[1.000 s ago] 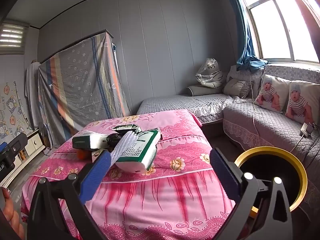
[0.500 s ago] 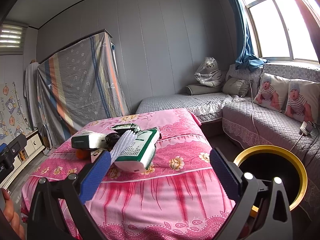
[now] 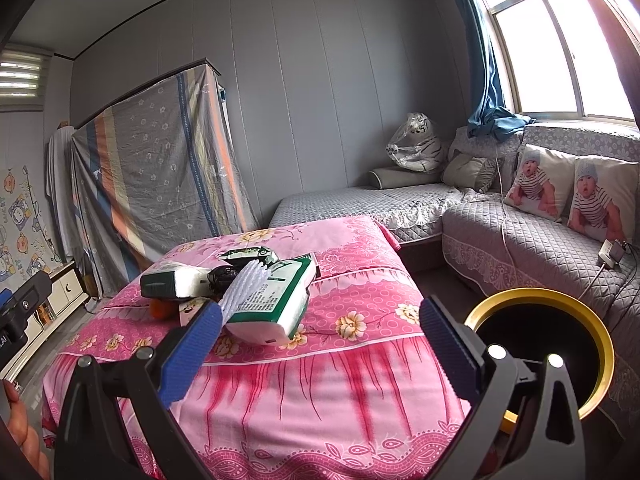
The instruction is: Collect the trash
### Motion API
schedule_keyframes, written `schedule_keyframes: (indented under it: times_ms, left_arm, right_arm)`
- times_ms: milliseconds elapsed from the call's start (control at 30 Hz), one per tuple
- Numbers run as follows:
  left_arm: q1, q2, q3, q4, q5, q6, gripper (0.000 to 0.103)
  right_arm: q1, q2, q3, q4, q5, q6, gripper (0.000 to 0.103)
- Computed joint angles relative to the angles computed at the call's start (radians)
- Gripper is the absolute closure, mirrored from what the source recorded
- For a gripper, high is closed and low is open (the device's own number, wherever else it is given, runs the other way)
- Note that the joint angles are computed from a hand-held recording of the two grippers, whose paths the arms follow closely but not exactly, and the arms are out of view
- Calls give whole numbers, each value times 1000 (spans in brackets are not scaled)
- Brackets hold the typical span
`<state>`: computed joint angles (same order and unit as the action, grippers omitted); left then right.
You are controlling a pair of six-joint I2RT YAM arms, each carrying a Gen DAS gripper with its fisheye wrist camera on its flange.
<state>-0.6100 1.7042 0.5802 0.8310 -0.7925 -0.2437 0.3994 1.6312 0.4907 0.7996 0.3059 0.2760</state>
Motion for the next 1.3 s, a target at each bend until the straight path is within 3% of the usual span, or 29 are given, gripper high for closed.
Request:
schedule_keyframes:
  times_ms: [1300]
  left_arm:
    - [-6, -46, -18, -11, 20, 14, 8]
  right_arm:
    - [-13, 25, 15, 11, 3, 4, 8]
